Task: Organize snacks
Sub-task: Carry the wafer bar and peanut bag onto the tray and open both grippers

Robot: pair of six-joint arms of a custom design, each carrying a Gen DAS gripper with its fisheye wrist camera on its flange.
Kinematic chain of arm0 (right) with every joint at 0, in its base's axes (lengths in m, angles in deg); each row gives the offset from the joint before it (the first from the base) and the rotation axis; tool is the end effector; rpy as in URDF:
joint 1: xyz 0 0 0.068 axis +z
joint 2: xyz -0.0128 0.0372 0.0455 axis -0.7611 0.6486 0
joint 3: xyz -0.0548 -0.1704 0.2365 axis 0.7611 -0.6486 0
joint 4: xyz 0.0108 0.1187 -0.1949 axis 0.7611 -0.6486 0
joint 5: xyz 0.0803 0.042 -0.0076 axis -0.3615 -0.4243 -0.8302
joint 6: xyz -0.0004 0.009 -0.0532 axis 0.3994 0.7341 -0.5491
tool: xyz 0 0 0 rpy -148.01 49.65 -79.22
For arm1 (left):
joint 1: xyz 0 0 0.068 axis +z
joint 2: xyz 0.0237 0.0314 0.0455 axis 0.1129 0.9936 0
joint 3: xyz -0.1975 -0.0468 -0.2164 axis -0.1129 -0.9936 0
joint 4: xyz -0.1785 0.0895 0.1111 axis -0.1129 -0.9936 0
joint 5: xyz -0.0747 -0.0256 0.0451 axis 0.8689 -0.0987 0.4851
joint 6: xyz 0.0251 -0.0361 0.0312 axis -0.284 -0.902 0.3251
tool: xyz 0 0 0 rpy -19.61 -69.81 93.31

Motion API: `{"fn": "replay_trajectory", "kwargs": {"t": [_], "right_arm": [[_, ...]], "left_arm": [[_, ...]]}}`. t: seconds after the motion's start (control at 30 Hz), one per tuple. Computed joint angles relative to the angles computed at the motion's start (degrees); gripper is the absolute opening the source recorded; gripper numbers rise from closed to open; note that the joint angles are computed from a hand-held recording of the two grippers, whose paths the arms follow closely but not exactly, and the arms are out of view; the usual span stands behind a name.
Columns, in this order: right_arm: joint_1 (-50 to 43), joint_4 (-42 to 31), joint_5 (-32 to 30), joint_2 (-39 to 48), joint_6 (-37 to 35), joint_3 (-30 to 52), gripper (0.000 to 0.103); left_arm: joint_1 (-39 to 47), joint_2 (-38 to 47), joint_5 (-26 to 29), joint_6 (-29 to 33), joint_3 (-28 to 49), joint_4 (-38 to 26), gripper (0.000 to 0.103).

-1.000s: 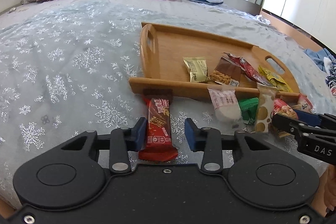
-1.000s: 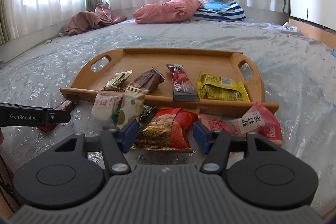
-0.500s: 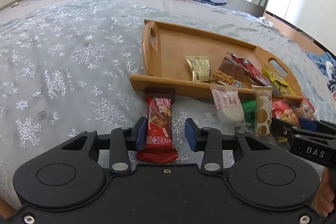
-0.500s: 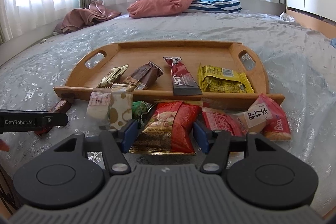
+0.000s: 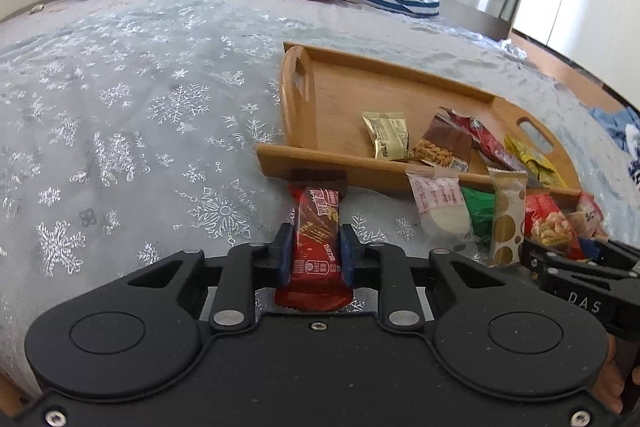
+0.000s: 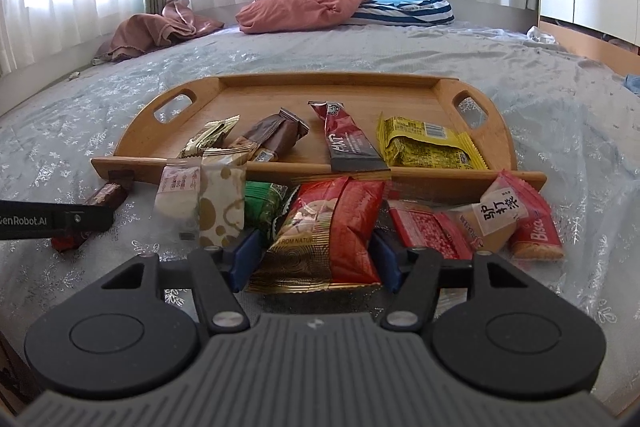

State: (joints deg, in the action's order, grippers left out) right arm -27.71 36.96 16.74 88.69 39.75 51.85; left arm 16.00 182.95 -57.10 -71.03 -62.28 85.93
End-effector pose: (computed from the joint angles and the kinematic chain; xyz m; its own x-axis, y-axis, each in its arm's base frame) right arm 0.2844 0.1094 0.0090 -0.5527 -0.0556 -0.8315 -0.1943 0.9789 0.0637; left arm 0.2799 0.0400 0.0326 -0.6338 -0.1905 -0.7496 -0.0716 0.9795 -0.1883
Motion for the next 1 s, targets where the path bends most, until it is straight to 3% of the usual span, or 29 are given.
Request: {"fn": "replay_trajectory", "kwargs": {"t": [0.3,0.33,0.4,0.5,0.73,1.0], "right_arm": [[-0.1,-1.4,0.5,-4.4,0.2,-2.5,0.073],[0.2,-3.1,1.6,-5.4,0.0,-2.2,0.072],[0.6,-8.0,2.5,-7.3,-0.6,-1.0,0.057],[1.5,-11.0,4.0,-8.3,-1.1,-0.1,0.052],[1.9,-10.1,4.4,-9.9,-0.2,-1.5,0.048],[-0.5,-6.6,3.1,-15.2,-1.5,-5.1,0.048]], "left_arm": [[0.1,-2.7,-0.1,0.9,-2.6,1.9,0.022],[0.0,-3.2,-0.3,0.7,-2.5,1.2,0.022],[-0.3,-4.1,-0.8,0.4,-2.3,0.1,0.022],[-0.3,-5.0,-0.5,0.0,-2.7,0.0,0.022],[0.7,-8.9,1.7,-1.5,-4.2,-0.5,0.022],[-0.4,-13.7,1.4,-1.5,-1.2,-5.9,0.022]]}}
